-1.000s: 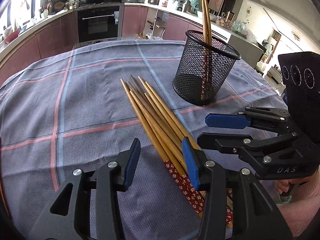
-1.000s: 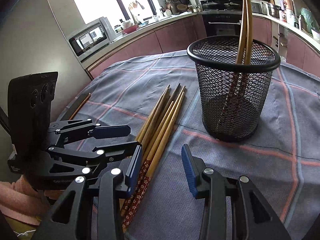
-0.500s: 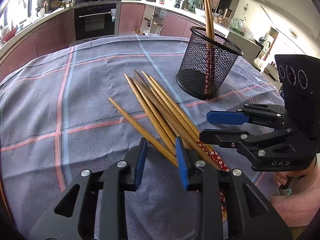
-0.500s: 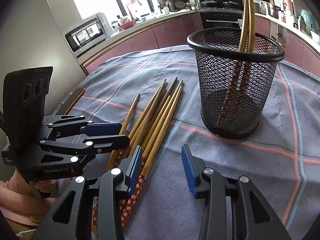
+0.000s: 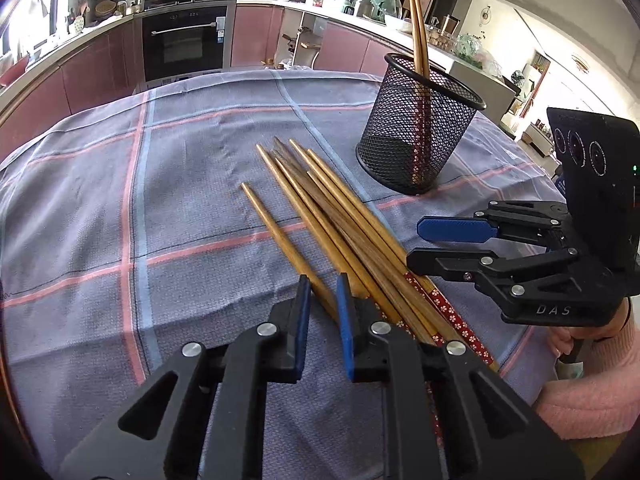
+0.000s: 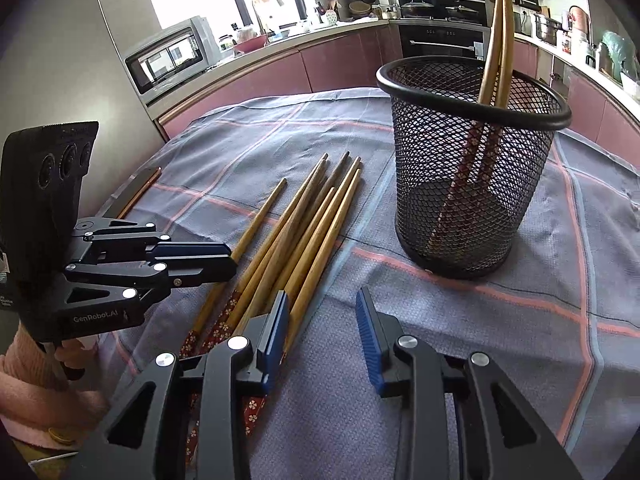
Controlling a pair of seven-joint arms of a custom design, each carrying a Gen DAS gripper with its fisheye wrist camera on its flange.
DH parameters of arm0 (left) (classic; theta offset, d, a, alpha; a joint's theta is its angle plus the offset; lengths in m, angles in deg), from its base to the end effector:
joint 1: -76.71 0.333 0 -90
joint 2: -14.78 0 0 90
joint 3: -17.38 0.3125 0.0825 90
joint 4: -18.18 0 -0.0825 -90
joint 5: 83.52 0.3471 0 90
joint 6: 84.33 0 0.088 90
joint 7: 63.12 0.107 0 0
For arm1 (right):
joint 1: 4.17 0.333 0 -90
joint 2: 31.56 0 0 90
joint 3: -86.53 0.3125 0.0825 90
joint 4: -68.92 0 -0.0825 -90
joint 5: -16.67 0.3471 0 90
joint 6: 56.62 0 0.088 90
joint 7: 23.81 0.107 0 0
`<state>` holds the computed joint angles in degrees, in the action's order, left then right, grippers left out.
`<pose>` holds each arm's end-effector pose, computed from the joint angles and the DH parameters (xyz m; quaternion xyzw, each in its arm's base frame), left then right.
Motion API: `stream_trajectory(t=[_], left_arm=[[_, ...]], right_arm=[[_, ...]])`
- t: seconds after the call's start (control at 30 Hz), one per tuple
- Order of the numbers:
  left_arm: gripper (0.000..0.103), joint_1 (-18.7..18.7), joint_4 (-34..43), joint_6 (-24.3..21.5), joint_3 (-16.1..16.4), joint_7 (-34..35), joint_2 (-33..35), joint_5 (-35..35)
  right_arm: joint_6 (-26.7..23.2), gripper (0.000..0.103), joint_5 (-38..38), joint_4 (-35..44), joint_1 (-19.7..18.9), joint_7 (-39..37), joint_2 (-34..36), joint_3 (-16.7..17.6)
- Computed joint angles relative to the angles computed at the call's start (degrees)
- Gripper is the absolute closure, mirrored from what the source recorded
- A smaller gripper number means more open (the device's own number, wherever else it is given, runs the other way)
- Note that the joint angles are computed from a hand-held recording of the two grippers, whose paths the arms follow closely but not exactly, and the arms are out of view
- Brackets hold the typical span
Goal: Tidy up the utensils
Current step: 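Move both grippers back down to the chopstick pile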
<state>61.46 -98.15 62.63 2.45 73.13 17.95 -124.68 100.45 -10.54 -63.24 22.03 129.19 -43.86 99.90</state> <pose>0.4970 -0.2745 0.4846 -0.3478 0.8723 -0.3431 0.0189 0.3621 0.3310 0.5150 -0.6559 0.6680 -0.1447 0.3204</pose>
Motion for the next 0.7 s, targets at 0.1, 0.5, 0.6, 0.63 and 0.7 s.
stream_trajectory(t=[0.1, 0.5, 0.6, 0.63, 0.7], left_arm=[[0.089, -0.2, -0.5, 1.0, 0.0, -0.5, -0.3, 1.0], [0.079, -0.6, -0.6, 3.0, 0.0, -3.2, 0.2, 4.0], [0.08, -0.7, -0.4, 3.7, -0.2, -4.0, 0.7, 4.5], [0.08, -0.8, -0.3, 3.9, -0.3, -4.5, 0.8, 4.8], [0.083, -1.1, -0.5, 5.0, -0.4, -6.0, 0.8, 6.1]], right_arm=[[-0.8, 0.072, 0.0, 0.2, 0.0, -0.3, -0.1, 0.1], [-6.3, 0.072, -3.1, 3.9, 0.2, 1.3, 2.0, 0.8], [-6.9, 0.073, -4.6, 4.7, 0.3, 2.3, 2.7, 0.7], [-7.0, 0.077, -5.0, 4.8, 0.3, 2.9, 2.8, 0.7], [-6.4, 0.082, -4.9, 4.5, 0.3, 3.6, 2.8, 0.2]])
